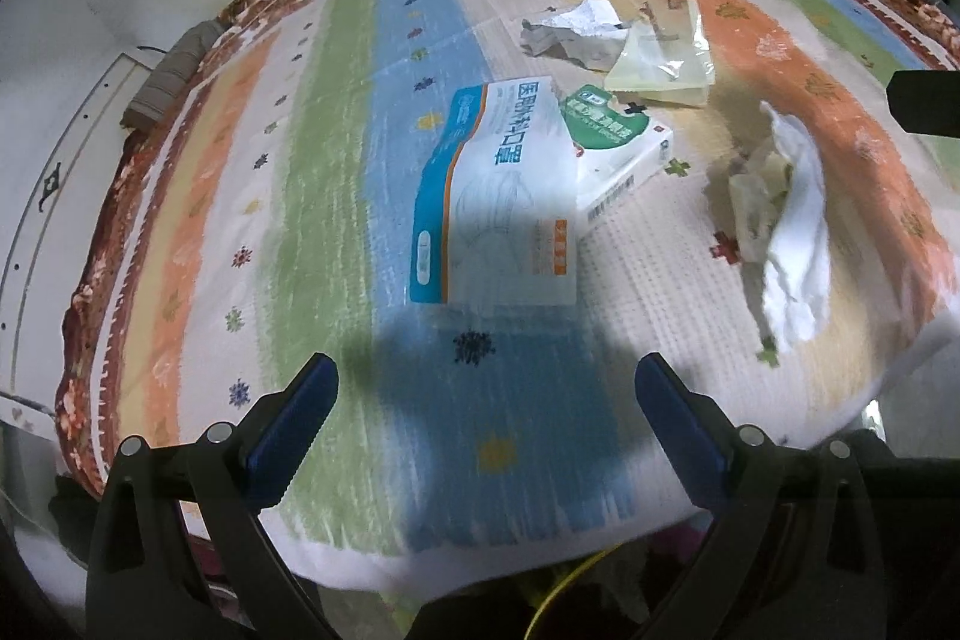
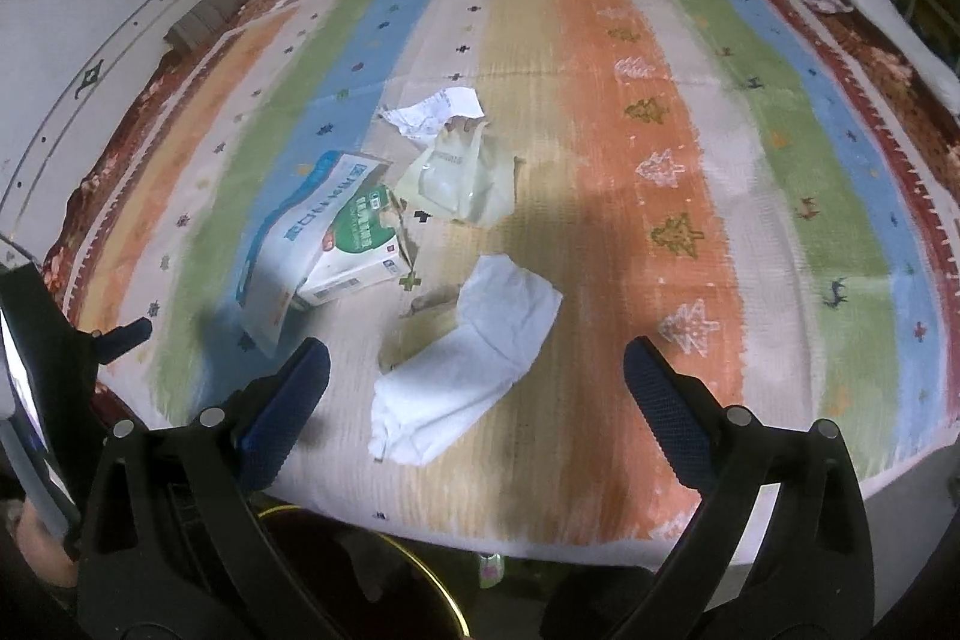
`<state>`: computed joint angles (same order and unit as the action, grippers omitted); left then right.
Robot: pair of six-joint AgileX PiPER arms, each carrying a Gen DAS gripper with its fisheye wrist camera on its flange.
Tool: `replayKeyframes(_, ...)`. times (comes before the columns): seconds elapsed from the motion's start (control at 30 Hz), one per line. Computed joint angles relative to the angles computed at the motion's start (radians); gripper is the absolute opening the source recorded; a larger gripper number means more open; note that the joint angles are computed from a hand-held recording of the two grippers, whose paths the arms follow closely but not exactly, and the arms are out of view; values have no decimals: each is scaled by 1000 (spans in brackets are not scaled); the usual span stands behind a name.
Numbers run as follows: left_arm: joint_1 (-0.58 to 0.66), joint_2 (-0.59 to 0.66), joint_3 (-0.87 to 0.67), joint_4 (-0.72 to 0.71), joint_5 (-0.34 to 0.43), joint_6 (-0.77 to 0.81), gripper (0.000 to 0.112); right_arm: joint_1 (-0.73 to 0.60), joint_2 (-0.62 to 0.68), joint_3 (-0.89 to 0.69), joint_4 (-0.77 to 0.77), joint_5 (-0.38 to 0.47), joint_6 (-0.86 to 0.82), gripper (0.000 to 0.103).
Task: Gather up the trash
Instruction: 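Close left tool on clear printed plastic bag while right tool grips white tissue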
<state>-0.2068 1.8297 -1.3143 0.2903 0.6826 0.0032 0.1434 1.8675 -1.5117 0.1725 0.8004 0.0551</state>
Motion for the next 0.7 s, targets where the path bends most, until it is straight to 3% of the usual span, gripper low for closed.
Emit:
replayKeyframes(0.3, 1, 83, -48, -10, -31, -21, 97, -21, 189, -180, 6, 62, 39, 80)
replayKeyframes(0.43, -29, 123, -63, 70, -41, -79, 96, -21, 259, -256, -2, 97, 59, 75)
replayKeyframes(0.6, -51, 162, -72, 149, -46, -125, 90, -17, 327, -346, -29, 142, 102, 68)
replayKeyframes(0.7, -36, 169, -87, 130, -53, -140, 82, -19, 371, -396, -18, 174, 104, 58)
